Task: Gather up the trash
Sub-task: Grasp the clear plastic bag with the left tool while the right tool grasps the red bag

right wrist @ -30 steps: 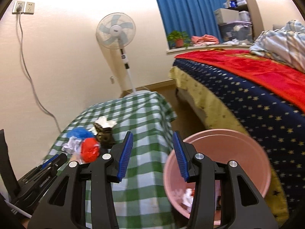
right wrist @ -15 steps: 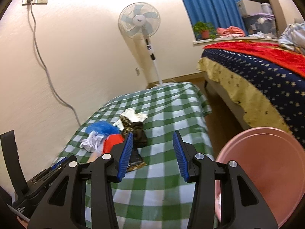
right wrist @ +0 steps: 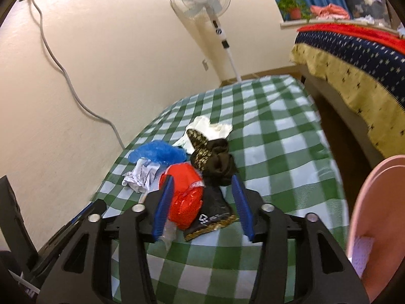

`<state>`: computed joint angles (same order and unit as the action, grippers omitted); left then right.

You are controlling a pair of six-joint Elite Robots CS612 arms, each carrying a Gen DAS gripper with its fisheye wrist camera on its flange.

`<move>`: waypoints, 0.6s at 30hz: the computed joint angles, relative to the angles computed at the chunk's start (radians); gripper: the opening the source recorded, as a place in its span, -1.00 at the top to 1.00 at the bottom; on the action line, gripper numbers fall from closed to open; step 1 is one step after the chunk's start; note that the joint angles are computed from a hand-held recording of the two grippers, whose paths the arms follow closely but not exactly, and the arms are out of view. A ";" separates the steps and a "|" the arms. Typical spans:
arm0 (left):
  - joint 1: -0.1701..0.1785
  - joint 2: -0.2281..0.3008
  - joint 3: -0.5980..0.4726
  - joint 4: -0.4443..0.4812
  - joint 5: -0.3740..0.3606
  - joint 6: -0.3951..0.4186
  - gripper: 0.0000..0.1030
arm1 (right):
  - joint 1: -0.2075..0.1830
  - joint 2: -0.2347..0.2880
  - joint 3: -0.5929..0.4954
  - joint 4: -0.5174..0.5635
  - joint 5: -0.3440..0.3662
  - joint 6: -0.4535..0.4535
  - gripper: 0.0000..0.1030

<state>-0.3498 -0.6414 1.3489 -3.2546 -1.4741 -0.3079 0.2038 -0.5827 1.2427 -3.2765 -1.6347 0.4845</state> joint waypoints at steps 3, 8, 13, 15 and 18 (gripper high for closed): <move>0.001 0.002 -0.004 0.007 -0.003 -0.002 0.59 | -0.005 0.016 -0.033 0.043 0.036 0.022 -0.12; 0.008 0.010 -0.017 0.010 -0.043 -0.017 0.59 | -0.015 0.045 -0.082 0.108 0.109 0.063 -0.16; 0.018 0.024 -0.041 0.034 -0.112 -0.047 0.22 | -0.022 0.063 -0.112 0.146 0.176 0.078 -0.14; 0.020 0.030 -0.052 0.052 -0.141 -0.054 0.19 | -0.025 0.065 -0.111 0.144 0.198 0.084 0.17; 0.019 0.037 -0.066 0.091 -0.168 -0.049 0.02 | -0.032 0.067 -0.106 0.120 0.236 0.093 0.38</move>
